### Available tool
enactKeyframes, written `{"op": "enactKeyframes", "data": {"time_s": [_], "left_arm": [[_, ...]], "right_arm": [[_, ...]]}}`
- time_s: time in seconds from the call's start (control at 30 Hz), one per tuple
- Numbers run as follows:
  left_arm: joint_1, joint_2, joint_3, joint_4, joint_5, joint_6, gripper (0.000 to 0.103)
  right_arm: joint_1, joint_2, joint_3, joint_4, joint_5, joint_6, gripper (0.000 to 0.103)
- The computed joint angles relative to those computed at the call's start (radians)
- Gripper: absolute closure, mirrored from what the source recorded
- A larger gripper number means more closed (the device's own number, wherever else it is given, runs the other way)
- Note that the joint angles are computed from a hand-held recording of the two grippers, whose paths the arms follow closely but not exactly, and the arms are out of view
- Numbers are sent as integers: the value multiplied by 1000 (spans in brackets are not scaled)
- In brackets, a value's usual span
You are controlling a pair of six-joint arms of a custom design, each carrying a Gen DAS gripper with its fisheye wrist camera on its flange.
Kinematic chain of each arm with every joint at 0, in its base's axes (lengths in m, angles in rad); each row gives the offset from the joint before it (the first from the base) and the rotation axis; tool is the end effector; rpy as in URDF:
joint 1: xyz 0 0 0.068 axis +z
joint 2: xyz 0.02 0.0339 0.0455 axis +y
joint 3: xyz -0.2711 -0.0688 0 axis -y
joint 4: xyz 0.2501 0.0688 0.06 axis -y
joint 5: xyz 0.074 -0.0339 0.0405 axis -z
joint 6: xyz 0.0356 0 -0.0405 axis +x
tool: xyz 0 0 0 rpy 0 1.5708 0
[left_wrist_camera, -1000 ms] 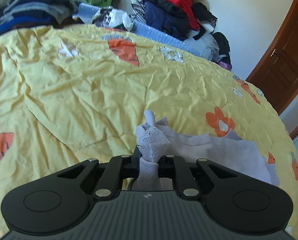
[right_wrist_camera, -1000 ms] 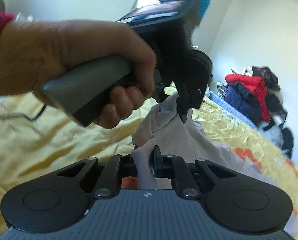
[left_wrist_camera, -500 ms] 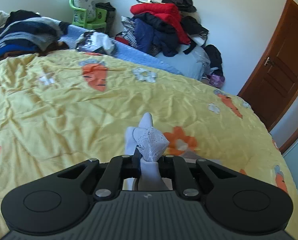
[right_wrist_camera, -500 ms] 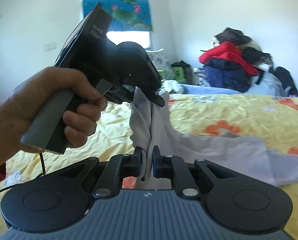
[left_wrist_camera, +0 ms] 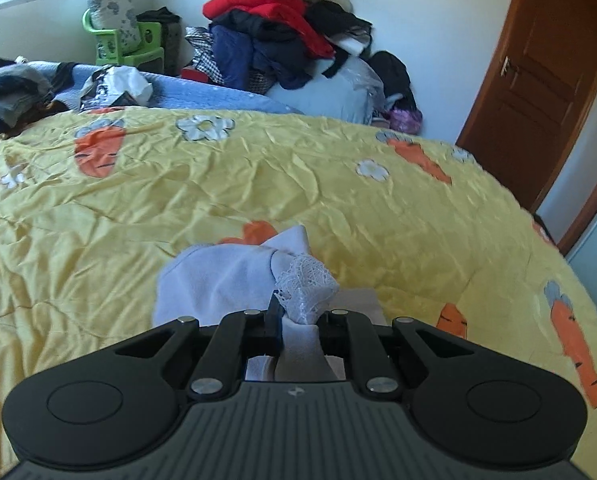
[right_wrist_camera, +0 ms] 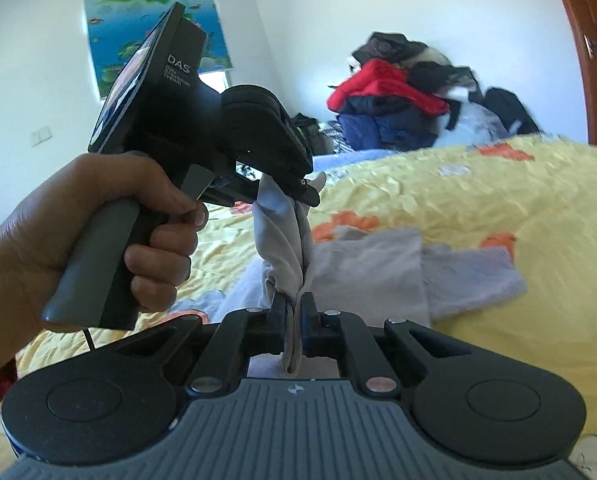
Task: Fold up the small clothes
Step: 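Lift the shirt edge with both tools and fold it over the other half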
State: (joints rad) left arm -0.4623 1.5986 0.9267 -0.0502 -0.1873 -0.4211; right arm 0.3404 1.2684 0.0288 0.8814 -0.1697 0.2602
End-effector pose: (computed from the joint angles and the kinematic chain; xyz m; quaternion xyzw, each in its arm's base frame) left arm 0.3094 -0.1468 0.2037 -0.0198 0.9079 -0.0982 0.4070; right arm 0.1672 0.0656 0.1171 -0.0811 0.8162 0.2345 0.5218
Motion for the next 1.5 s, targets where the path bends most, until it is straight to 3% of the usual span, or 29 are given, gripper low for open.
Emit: {"op": "enactKeyframes", "data": {"time_s": [0.37,0.43,0.7,0.77,0.8,0.83,0.9,0.93,1.0,1.1,1.2,1.3,1.37,1.4,1.5], "left_arm": [[-81,138,87,-13,-54,-13,92],[-92,160,99,-16,-65,-14,92],[-124,217,133,-19,-84,-22,92],[-127,221,136,-22,-88,-24,92],[-128,223,139,-25,-90,-23,92],[-128,224,142,-28,-90,-21,92],[-125,223,144,-30,-88,-19,92],[-126,226,145,-29,-89,-16,92],[-123,231,148,-29,-85,-14,92],[-120,231,148,-28,-78,-13,92],[-115,234,150,-29,-72,-1,92],[-112,237,147,-28,-64,9,92],[-111,246,152,-31,-66,13,92],[-110,250,156,-32,-65,7,92],[-112,250,161,-30,-68,-7,92]], "right_arm": [[-158,215,-13,188,-128,4,97],[-172,236,-21,213,-130,6,102],[-242,267,-18,212,-176,1,103],[-285,271,-7,182,-235,8,93],[-311,281,-3,178,-274,16,80],[-334,292,0,177,-308,21,61],[-389,342,-8,244,-407,29,42],[-405,355,-9,262,-441,28,41],[-397,339,8,211,-458,2,43],[-361,343,35,169,-459,-15,65],[-299,310,64,69,-406,-36,66],[-290,359,100,41,-400,-12,56],[-315,448,114,124,-470,39,67],[-321,467,123,130,-492,48,91],[-331,499,111,204,-505,66,91]]}}
